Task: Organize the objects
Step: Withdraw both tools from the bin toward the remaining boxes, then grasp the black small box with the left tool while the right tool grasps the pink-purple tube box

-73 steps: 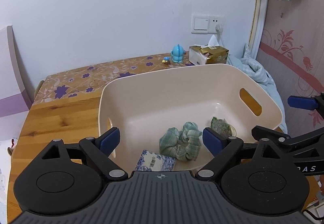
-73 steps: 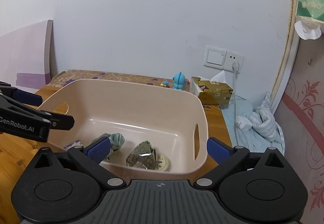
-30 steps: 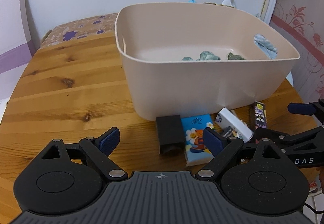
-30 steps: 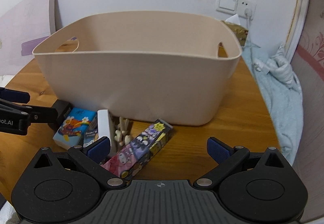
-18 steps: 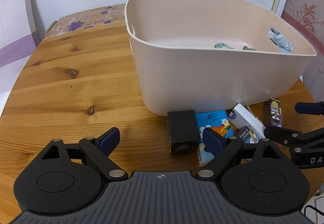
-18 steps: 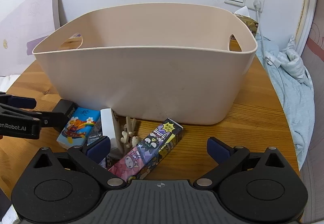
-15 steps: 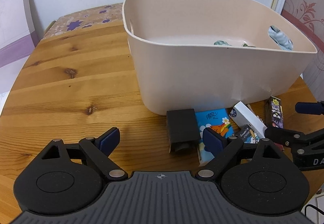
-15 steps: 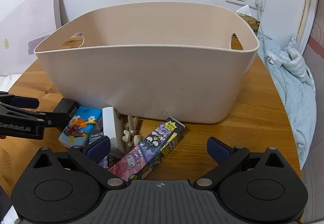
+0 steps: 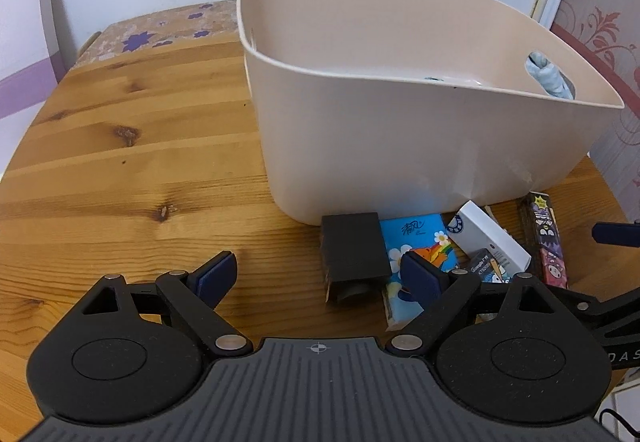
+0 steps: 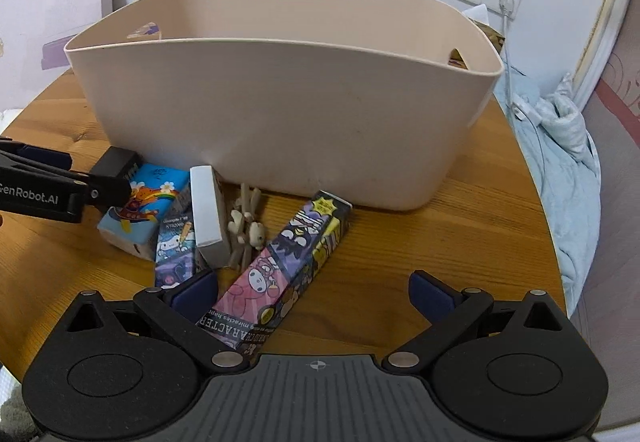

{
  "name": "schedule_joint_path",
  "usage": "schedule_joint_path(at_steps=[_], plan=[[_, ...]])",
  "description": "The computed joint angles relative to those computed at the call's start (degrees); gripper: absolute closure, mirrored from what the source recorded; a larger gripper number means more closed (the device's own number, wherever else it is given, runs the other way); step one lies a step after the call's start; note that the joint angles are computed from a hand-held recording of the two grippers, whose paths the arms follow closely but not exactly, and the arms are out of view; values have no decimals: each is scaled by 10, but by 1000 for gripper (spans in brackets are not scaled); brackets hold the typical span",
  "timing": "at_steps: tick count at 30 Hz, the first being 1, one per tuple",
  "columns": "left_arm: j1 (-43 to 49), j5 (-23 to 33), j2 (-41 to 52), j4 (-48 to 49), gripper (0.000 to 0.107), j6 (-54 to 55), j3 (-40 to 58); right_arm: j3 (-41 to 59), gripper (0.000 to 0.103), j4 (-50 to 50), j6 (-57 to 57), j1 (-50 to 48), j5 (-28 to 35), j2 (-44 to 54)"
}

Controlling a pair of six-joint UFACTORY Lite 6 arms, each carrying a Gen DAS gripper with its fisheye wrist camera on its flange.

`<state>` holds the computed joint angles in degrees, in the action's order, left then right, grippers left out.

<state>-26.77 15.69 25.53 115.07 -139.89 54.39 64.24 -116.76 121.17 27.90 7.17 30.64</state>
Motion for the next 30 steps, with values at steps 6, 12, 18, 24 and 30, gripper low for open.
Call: schedule_joint_path(at_steps=[6, 12, 18, 24, 30], plan=[[8, 1, 1, 4, 17, -1, 3, 4, 0, 26, -21, -7, 13, 5], [21, -4, 9, 55, 17, -53, 8, 23, 9, 48, -48, -15, 14, 22], [34, -12, 15, 124, 25, -122, 11, 32, 20, 27, -15, -11, 14, 35], [37, -4, 18, 52, 34, -51, 19, 41, 28, 23, -16, -9, 14, 42], [48, -20, 26, 98, 42, -91, 21, 40, 38, -15, 23, -8, 13, 41]])
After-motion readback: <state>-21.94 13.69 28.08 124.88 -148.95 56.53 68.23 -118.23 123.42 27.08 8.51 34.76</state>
